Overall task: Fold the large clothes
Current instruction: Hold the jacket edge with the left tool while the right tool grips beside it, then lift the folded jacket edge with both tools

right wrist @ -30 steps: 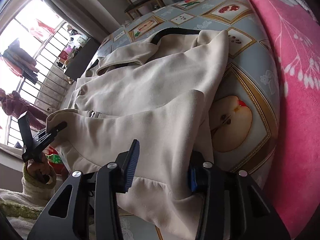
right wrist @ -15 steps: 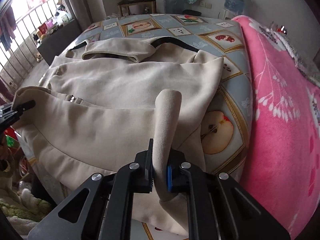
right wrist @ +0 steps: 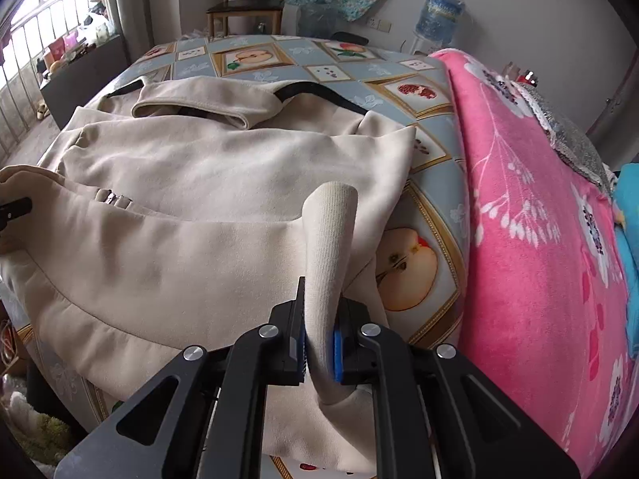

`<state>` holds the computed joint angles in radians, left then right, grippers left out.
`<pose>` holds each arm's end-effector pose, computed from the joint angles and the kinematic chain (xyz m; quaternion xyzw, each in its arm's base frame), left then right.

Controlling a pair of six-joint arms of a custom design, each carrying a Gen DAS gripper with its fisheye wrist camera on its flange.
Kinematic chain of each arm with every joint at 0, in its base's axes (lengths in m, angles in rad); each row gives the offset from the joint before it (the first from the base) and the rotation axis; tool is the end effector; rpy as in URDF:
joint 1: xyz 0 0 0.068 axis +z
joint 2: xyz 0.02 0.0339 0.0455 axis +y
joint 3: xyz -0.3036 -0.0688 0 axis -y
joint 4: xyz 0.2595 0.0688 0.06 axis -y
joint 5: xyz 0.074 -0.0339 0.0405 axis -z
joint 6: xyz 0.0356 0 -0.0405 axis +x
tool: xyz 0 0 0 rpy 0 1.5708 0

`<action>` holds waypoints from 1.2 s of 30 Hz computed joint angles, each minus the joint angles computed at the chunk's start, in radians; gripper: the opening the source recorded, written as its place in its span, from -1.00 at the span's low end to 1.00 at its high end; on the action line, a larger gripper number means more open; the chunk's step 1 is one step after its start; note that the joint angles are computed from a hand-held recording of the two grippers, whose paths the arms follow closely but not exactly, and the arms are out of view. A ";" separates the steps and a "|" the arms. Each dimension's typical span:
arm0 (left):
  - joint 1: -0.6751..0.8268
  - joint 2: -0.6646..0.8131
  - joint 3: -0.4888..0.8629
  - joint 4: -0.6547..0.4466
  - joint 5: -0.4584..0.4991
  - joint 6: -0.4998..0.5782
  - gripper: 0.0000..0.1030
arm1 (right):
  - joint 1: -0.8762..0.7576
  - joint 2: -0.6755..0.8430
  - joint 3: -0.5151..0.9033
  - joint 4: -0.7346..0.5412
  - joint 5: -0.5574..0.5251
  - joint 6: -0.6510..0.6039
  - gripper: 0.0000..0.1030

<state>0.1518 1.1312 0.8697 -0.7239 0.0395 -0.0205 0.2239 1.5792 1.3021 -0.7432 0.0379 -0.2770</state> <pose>0.2152 0.0315 0.2878 -0.0767 0.9542 0.0001 0.2891 0.3376 0.0755 0.3104 -0.2335 0.9334 -0.0254 0.2712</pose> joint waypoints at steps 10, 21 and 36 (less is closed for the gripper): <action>0.024 -0.137 -0.065 0.053 0.019 0.060 -0.90 | 0.003 -0.187 -0.102 0.077 -0.006 0.077 -0.89; 0.247 -0.319 0.042 -0.093 0.263 0.193 -0.91 | -0.009 -0.345 -0.097 0.102 -0.036 0.175 -0.89; 0.136 0.400 0.636 0.085 0.170 0.266 -0.92 | -0.063 0.428 0.746 0.016 -0.195 0.170 -0.89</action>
<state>0.2880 1.5311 1.5058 -0.6389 0.2098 0.2451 0.1608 2.0068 2.0478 -0.7271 -0.1576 -0.1074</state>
